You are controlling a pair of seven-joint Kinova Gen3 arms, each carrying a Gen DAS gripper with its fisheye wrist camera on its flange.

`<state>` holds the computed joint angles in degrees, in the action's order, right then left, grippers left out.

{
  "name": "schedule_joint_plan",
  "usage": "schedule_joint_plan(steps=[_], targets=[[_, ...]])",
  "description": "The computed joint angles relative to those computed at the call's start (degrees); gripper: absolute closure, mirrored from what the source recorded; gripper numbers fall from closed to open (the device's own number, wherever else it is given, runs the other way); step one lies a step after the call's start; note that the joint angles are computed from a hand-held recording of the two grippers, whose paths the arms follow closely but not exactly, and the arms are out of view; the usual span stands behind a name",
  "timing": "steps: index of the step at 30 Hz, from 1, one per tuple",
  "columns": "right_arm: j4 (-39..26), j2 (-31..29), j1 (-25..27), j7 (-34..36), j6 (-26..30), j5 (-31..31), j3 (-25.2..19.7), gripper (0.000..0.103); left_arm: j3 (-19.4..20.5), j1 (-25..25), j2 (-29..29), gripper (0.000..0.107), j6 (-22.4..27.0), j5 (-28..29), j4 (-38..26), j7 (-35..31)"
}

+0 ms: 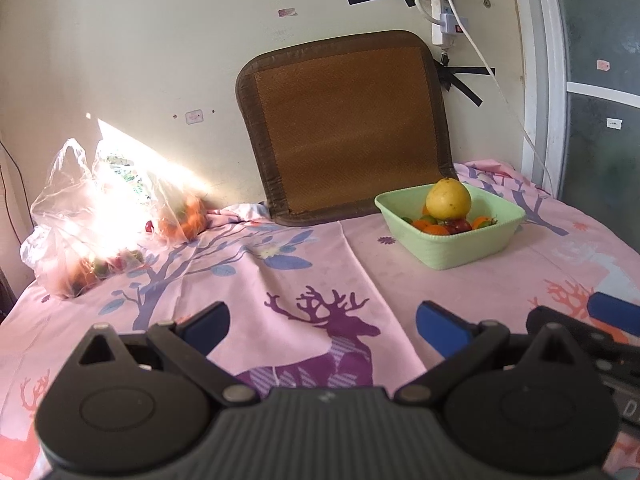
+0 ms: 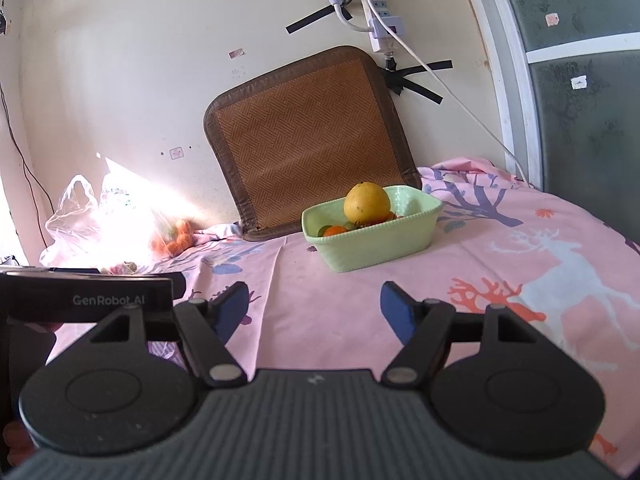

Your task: Organize fruits

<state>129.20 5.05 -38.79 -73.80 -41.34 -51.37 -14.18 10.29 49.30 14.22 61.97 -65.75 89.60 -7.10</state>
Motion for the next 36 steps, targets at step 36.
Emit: schedule_joint_plan(steps=[36], targets=[[-2.31,3.31,0.79,-3.27,4.84,1.56,2.76,0.025,-2.36,-0.51,3.77,0.005,0.68,6.21,-1.04,-2.76]])
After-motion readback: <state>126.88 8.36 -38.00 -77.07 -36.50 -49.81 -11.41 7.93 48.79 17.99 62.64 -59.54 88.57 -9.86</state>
